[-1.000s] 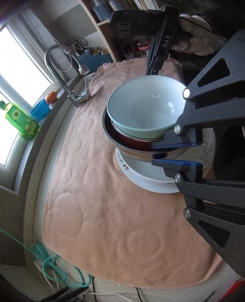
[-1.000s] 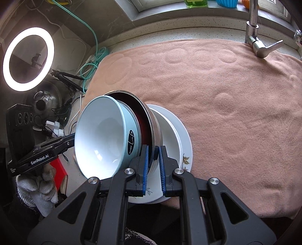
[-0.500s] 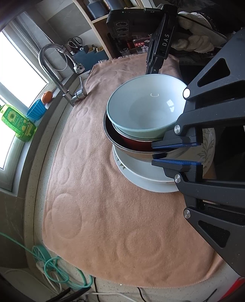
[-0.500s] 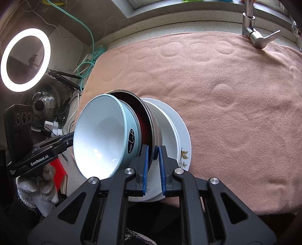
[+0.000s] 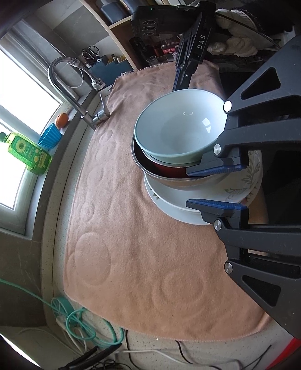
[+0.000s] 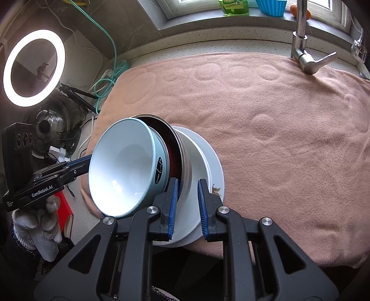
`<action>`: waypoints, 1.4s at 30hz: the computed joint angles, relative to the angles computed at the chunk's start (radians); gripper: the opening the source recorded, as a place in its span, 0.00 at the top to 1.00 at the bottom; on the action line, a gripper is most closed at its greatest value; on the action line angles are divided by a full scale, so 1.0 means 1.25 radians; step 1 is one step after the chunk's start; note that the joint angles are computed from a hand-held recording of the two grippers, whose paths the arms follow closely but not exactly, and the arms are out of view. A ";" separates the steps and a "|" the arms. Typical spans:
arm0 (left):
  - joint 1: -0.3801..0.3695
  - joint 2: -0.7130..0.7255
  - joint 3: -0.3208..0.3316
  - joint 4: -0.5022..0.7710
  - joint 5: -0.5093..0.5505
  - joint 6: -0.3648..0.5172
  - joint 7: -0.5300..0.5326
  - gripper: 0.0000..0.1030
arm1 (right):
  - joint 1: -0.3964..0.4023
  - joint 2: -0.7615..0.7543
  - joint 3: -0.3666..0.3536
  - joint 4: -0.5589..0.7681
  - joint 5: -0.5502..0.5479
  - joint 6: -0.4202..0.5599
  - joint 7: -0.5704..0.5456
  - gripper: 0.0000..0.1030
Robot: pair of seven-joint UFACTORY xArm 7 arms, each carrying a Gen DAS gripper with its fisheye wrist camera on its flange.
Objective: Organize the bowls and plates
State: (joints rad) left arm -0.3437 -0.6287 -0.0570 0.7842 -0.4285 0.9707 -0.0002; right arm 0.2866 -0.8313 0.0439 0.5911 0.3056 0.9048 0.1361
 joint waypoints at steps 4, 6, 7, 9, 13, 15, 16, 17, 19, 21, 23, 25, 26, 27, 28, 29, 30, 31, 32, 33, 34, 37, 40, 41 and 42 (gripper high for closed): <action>0.013 -0.011 0.004 -0.005 0.016 0.000 -0.008 0.82 | -0.008 -0.023 0.002 0.000 -0.013 0.001 0.004 0.83; 0.019 -0.019 0.004 -0.010 0.025 0.003 -0.011 0.82 | -0.011 -0.033 0.007 0.001 -0.018 0.000 0.008 0.83; 0.020 -0.027 0.006 -0.014 0.027 0.001 -0.009 0.82 | -0.015 -0.039 0.018 0.003 -0.029 -0.001 0.013 0.83; 0.025 -0.048 0.002 -0.022 0.041 -0.005 -0.007 0.82 | -0.021 -0.052 0.035 0.005 -0.050 -0.002 0.024 0.83; 0.023 -0.091 0.000 -0.038 0.053 -0.021 0.000 0.82 | -0.020 -0.071 0.058 0.010 -0.077 -0.008 0.047 0.82; 0.021 -0.113 -0.003 -0.047 0.059 -0.029 -0.002 0.82 | -0.020 -0.084 0.073 0.007 -0.094 -0.014 0.059 0.79; 0.021 -0.123 -0.006 -0.050 0.063 -0.031 -0.006 0.82 | -0.020 -0.094 0.079 0.003 -0.101 -0.018 0.068 0.70; 0.020 -0.134 -0.007 -0.056 0.066 -0.035 -0.009 0.82 | -0.020 -0.105 0.086 -0.003 -0.107 -0.025 0.077 0.62; 0.016 -0.151 -0.011 -0.064 0.071 -0.043 -0.013 0.82 | -0.017 -0.125 0.097 -0.011 -0.120 -0.028 0.092 0.62; 0.011 -0.156 -0.018 -0.062 0.084 -0.043 -0.012 0.79 | -0.014 -0.133 0.105 -0.012 -0.136 -0.028 0.101 0.62; 0.008 -0.165 -0.025 -0.062 0.097 -0.047 -0.012 0.70 | -0.011 -0.141 0.111 -0.012 -0.148 -0.026 0.111 0.61; 0.005 -0.173 -0.032 -0.061 0.108 -0.053 -0.016 0.69 | -0.007 -0.149 0.111 -0.012 -0.152 -0.025 0.120 0.60; 0.001 -0.175 -0.032 -0.058 0.110 -0.054 -0.014 0.69 | -0.005 -0.156 0.110 -0.013 -0.152 -0.026 0.125 0.58; -0.001 -0.174 -0.033 -0.054 0.113 -0.053 -0.015 0.68 | -0.005 -0.163 0.109 -0.015 -0.154 -0.028 0.129 0.56; -0.002 -0.176 -0.037 -0.052 0.118 -0.054 -0.017 0.65 | -0.005 -0.170 0.111 -0.016 -0.158 -0.031 0.132 0.52; -0.002 -0.179 -0.042 -0.050 0.124 -0.054 -0.020 0.62 | -0.004 -0.178 0.113 -0.018 -0.161 -0.032 0.136 0.50; -0.004 -0.180 -0.045 -0.047 0.129 -0.054 -0.019 0.58 | -0.002 -0.183 0.114 -0.019 -0.163 -0.034 0.137 0.50; -0.007 -0.182 -0.049 -0.046 0.135 -0.053 -0.017 0.55 | 0.001 -0.189 0.113 -0.020 -0.166 -0.033 0.136 0.50; -0.010 -0.184 -0.052 -0.043 0.141 -0.048 -0.016 0.54 | 0.003 -0.194 0.113 -0.021 -0.167 -0.031 0.135 0.48; -0.014 -0.187 -0.053 -0.040 0.143 -0.042 -0.015 0.53 | 0.005 -0.201 0.113 -0.021 -0.167 -0.028 0.137 0.46; -0.020 -0.189 -0.053 -0.038 0.145 -0.034 -0.012 0.49 | 0.008 -0.208 0.112 -0.024 -0.166 -0.027 0.137 0.42; -0.024 -0.206 -0.067 -0.040 0.158 -0.020 -0.012 0.41 | 0.012 -0.227 0.113 -0.029 -0.163 -0.022 0.143 0.38; -0.025 -0.217 -0.072 -0.041 0.166 -0.004 -0.016 0.41 | 0.012 -0.235 0.116 -0.033 -0.163 -0.019 0.149 0.38; -0.022 -0.220 -0.076 -0.041 0.170 0.001 -0.021 0.41 | 0.011 -0.239 0.118 -0.034 -0.163 -0.020 0.153 0.38; -0.018 -0.220 -0.079 -0.039 0.176 0.006 -0.026 0.41 | 0.012 -0.243 0.120 -0.037 -0.161 -0.020 0.157 0.38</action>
